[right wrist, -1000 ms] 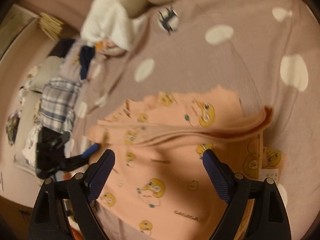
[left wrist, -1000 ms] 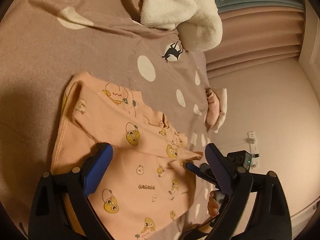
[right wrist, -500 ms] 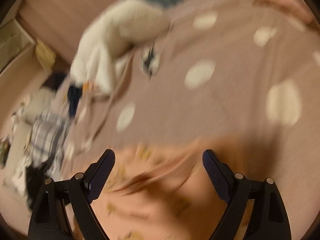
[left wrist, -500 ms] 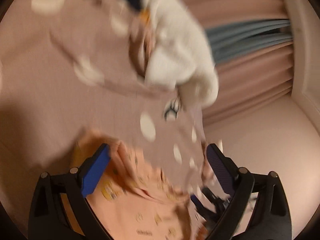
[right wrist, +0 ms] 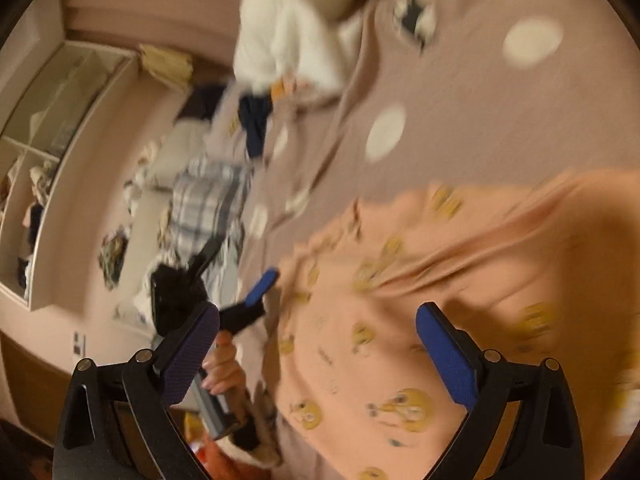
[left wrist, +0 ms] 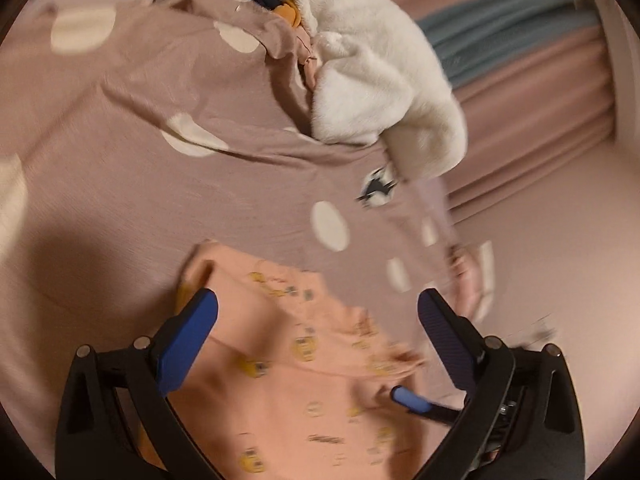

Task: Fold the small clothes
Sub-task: 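Open both grippers and release the folded garment onto the bed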

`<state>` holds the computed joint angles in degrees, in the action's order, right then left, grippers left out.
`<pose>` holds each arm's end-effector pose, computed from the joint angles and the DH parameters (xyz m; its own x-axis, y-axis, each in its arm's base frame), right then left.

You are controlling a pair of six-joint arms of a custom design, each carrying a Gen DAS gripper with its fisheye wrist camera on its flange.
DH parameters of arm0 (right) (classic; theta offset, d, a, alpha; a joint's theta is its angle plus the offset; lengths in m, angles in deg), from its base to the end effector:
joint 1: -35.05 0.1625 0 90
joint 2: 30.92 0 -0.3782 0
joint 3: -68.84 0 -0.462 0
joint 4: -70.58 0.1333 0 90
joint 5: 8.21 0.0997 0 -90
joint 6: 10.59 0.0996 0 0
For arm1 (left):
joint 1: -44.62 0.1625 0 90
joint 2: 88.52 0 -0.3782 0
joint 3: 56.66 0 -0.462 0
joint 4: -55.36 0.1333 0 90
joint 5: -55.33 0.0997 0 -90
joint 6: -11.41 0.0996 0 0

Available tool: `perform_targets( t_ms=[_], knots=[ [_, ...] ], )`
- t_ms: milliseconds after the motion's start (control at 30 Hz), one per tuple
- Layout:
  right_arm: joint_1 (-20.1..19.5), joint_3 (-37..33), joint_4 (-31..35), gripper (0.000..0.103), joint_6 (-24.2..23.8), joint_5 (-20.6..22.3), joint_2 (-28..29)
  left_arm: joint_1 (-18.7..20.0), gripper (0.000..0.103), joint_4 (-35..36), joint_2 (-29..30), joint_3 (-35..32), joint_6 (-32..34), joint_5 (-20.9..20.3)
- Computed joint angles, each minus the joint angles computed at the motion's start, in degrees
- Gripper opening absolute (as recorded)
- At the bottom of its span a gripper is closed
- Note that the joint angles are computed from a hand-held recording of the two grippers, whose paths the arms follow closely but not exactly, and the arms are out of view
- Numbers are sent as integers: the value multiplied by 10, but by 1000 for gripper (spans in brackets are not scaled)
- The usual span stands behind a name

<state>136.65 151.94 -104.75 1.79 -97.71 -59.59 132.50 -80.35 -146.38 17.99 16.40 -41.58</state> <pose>0.2797 -0.6952 -0.0661 -0.9929 -0.0205 -0.1174 0.0413 0.8650 -0.5000 0.0924 -0.7825 0.3110 -0.9833 0.1706 0.0628 0.1184 0.8631 -0.4909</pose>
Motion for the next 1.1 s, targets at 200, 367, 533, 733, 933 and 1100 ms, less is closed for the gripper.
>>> perform_targets(
  t_ms=[200,367,533,733,933,1100],
  knots=[
    [12,-170,163,99,1,1,99,-9,101,-50,-22,18,27,76],
    [26,-281,121,99,52,-72,163,7,101,-17,-24,-8,25,43],
    [42,-251,47,99,45,-93,146,17,101,18,-16,-35,8,29],
    [86,-213,97,99,5,-186,128,1,101,54,-25,-32,31,71],
    [104,-134,93,99,7,-248,86,-10,102,45,-58,16,66,41],
    [121,-55,7,101,37,-340,53,-26,103,47,-114,93,114,52]
  ],
)
